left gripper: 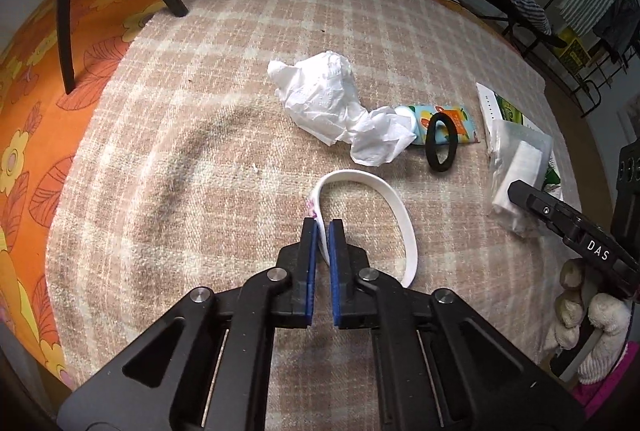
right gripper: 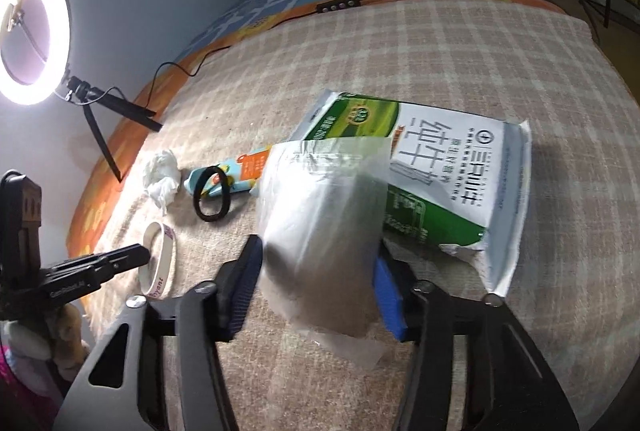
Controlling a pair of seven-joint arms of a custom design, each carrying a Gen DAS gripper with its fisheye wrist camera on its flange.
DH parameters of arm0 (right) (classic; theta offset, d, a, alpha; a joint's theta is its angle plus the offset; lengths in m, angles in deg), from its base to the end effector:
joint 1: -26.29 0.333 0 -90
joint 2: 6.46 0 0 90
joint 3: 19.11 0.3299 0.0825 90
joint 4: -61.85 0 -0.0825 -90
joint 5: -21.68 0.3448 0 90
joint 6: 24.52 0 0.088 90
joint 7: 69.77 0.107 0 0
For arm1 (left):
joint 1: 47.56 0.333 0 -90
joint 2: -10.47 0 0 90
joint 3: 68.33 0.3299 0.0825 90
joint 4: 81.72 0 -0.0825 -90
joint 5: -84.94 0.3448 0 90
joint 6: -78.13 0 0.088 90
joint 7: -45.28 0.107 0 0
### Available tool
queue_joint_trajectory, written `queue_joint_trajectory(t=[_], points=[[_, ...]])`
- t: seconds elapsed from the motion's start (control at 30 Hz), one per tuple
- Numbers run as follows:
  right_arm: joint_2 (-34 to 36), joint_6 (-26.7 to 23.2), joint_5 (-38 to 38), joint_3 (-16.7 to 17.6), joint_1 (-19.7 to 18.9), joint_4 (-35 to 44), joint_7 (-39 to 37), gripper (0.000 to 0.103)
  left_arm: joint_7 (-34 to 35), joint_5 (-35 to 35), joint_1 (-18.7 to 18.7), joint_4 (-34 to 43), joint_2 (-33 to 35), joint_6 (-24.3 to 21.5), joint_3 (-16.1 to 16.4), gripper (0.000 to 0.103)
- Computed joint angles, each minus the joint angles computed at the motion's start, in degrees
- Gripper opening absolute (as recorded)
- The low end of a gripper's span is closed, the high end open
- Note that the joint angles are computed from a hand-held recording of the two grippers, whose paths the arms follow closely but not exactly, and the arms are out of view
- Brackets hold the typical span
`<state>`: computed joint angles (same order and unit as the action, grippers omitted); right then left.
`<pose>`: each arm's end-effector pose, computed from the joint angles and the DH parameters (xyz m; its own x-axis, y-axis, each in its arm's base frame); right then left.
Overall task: Collect trash
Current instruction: 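Reach the left tool to the white band while the right tool reaches the green-white packet, then grasp the white band with the left tool while the right tool grasps the white wipes pack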
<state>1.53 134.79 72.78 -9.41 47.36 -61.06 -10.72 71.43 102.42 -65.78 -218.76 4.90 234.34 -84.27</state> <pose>0.4999 0.2539 0.4203 0.3740 -0.8286 -0.4166 -0.8648 -0.1494 -0.4794 0.3955 -0.2846 0.4390 0.2051 -0.9519 0.2276 -0.8766 -0.2821 -0.3899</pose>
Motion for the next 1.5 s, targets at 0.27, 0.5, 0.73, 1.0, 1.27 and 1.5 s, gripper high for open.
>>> queue_joint_trajectory(t=[0.27,0.5,0.73,1.0,1.27,1.5], points=[[-0.6,-2.2,4.5,0.7,0.3,1.0,-5.7,0.012,-1.8,2.8,0.2,0.6,-0.5,-0.8,-0.4,0.002],[-2.4,-1.2,5.5,0.5,1.3,-0.1,-7.8,0.007,-3.3,5.1,0.3,-0.4,-3.2,-1.4,-1.0,0.001],[-5.2,-1.9,8.8,-0.3,1.6,-1.6,-10.2,0.007,-3.9,5.1,0.2,-1.4,-5.6,-0.9,-1.1,0.001],[-10.0,-4.1,10.2,-1.5,2.5,-5.1,-12.4,0.007,-2.7,3.7,-1.0,-3.1,-9.3,-1.1,-2.1,0.001],[-16.0,-4.9,8.0,-2.3,4.4,-10.3,-11.3,0.007,-2.6,2.9,-3.2,-4.4,-12.7,-2.3,-3.7,0.001],[-21.8,-6.2,7.8,-3.2,6.5,-15.6,-11.7,0.007,-2.6,2.1,-6.0,-6.0,-15.6,-3.7,-5.2,0.001]])
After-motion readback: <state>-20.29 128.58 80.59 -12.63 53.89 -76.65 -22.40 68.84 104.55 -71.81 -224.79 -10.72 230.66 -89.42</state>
